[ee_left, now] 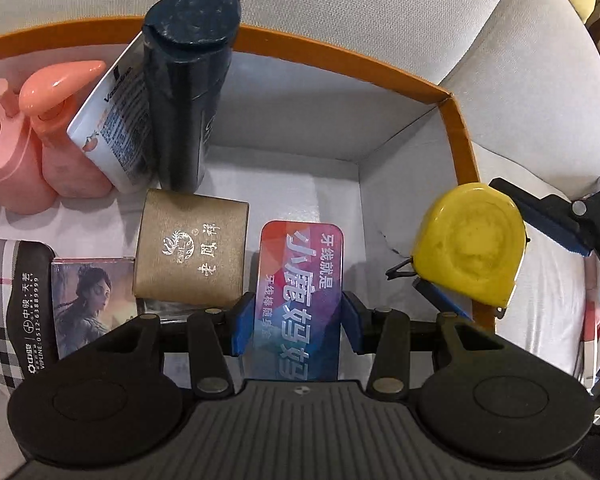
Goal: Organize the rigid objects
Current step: 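Lower the tin into the box and open left tool, then lower the tape measure beside the tin and open right tool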
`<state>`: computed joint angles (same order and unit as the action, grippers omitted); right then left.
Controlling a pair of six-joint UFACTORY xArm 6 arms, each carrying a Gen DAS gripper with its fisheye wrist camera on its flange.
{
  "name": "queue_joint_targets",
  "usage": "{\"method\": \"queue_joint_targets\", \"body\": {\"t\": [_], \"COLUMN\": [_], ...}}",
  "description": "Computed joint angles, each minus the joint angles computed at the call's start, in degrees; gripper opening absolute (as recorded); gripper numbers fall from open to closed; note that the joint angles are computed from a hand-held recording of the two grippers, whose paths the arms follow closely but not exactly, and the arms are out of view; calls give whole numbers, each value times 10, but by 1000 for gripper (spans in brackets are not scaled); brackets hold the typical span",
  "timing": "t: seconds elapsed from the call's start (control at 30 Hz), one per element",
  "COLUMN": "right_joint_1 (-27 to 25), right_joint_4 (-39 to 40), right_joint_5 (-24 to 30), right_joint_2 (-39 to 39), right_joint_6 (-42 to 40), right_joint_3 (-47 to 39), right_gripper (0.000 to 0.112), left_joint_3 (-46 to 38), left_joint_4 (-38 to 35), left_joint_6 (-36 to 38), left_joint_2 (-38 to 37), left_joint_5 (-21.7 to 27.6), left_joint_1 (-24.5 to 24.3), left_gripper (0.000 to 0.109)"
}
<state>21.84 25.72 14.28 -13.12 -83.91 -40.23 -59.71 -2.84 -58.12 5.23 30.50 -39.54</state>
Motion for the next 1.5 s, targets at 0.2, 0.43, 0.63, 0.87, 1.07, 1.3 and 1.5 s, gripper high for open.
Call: {"method": "queue_joint_targets", "body": {"t": [0.2, 0.43, 0.63, 0.87, 1.07, 1.3, 1.5], "right_joint_1": [-9, -16, -14, 12, 31, 43, 47], "right_joint_4": [4, 26, -76, -262, -340, -373, -399], "right_joint_5": [8, 57, 176, 323, 424, 441, 421], "right_joint_2": [-8, -24, 1, 79, 143, 170, 153], "right_joint_6": [-4, -29, 44, 159, 229, 257, 271], "right_joint_3": [4, -4, -60, -157, -233, -250, -226], "right_gripper": [55, 55, 55, 55, 55, 55, 57], "left_joint_3": [23, 38, 85, 141, 178, 206, 209], "left_joint_4": [-13, 98, 205, 255, 260, 265, 265], "left_joint_6": [11, -26, -62, -100, -137, -164, -167], "left_joint_2": [-17, -73, -149, -192, -212, -245, -252], "left_joint_5": [-14, 5, 37, 25, -12, -25, -26], "left_joint_1": [-1, -1, -9, -19, -13, -11, -13], "left_gripper": [64, 62, 63, 63, 63, 64, 65]}}
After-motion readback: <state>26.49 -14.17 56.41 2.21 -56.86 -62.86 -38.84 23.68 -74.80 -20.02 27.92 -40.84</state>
